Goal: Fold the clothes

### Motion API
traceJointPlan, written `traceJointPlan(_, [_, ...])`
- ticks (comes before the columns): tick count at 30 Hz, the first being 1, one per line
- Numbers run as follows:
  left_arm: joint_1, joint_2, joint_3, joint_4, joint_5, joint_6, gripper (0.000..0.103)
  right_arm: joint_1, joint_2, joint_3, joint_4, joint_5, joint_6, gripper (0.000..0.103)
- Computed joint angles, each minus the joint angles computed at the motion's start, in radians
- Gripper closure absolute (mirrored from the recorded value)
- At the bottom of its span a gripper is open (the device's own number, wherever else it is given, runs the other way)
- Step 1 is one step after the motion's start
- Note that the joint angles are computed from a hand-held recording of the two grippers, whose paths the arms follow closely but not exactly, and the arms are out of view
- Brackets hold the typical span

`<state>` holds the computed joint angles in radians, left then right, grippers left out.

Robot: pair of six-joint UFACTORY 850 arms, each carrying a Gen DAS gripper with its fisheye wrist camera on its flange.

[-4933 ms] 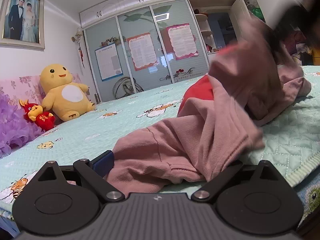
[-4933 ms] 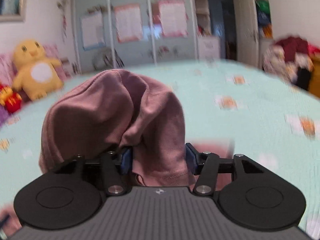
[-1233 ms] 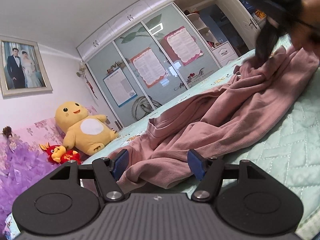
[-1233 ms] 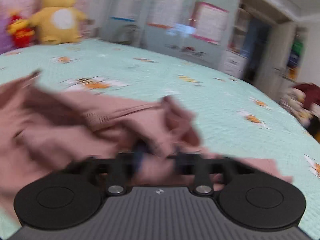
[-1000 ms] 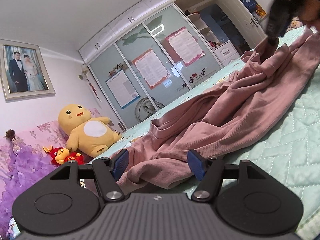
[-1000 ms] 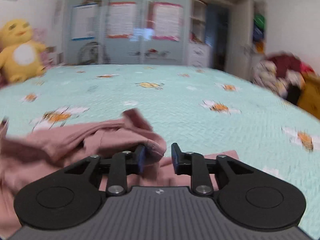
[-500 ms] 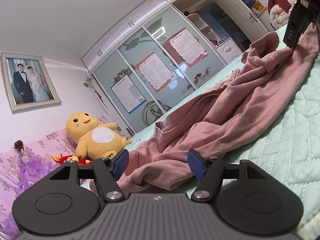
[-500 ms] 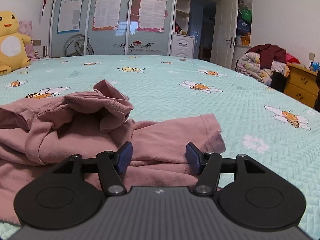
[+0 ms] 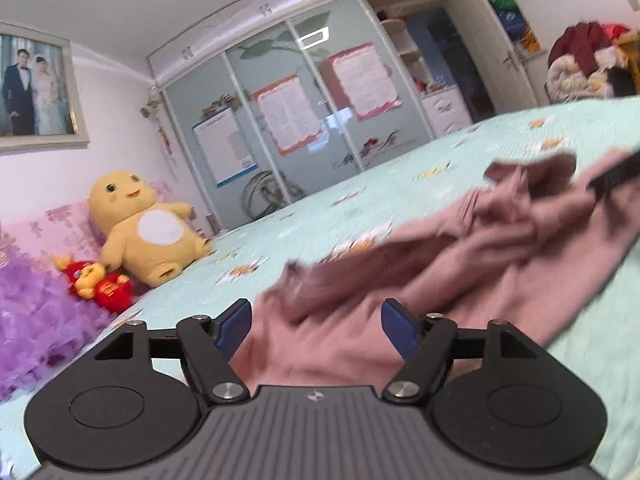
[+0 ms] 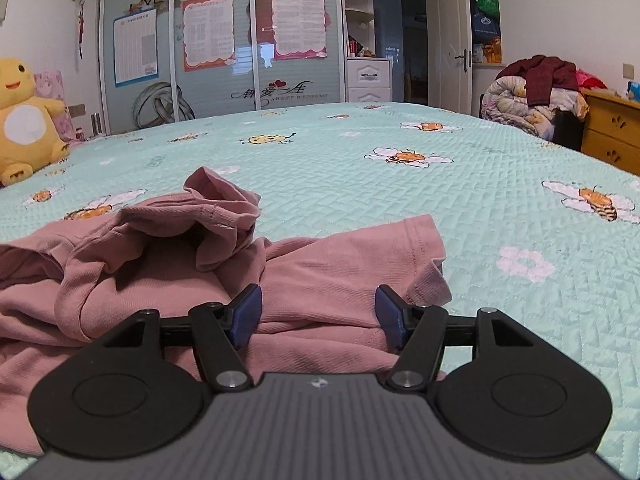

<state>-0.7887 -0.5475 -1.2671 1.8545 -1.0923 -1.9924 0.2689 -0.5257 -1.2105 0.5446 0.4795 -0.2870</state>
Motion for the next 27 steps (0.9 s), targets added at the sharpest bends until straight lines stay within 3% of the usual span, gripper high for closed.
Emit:
traceJointPlan(7, [0.106, -0.036, -0.173, -0.149, 0.386, -0.012, 0.023, -0.024, 0.006, 0.016, -0.159, -0.004, 0.192, 0.037])
traceJointPlan(13, [0.231, -0.078, -0.282, -0.249, 0.727, -0.346, 0.023, -0.049, 0.009, 0.030, -0.323, 0.005, 0.391, 0.034])
traceJointPlan(16, [0.280, -0.123, -0.344, -0.408, 0.815, -0.385, 0.023, -0.053, 0.011, 0.035, -0.353, 0.013, 0.429, 0.033])
traceJointPlan(18, [0.300, -0.143, -0.368, -0.432, 0.842, -0.438, 0.023, -0.056, 0.011, 0.038, -0.370, 0.018, 0.451, 0.033])
traceJointPlan(20, [0.320, -0.166, -0.406, -0.559, 0.865, -0.361, 0.026, -0.058, 0.011, 0.039, -0.384, 0.022, 0.469, 0.032])
traceJointPlan(21, [0.328, -0.175, -0.421, -0.630, 0.873, -0.316, 0.029, -0.059, 0.011, 0.040, -0.391, 0.024, 0.477, 0.032])
traceJointPlan(23, [0.339, -0.184, -0.447, -0.780, 0.869, -0.188, 0.059, -0.061, 0.010, 0.039, -0.398, 0.025, 0.486, 0.032])
traceJointPlan(24, [0.342, -0.185, -0.456, -0.806, 0.861, -0.149, 0.065, -0.061, 0.010, 0.039, -0.400, 0.025, 0.489, 0.031])
traceJointPlan(26, [0.344, -0.176, -0.472, -0.732, 0.845, -0.161, 0.088, -0.062, 0.010, 0.038, -0.405, 0.025, 0.495, 0.031])
traceJointPlan(27, [0.342, -0.173, -0.482, -0.673, 0.839, -0.183, 0.089, -0.063, 0.010, 0.039, -0.408, 0.026, 0.497, 0.031])
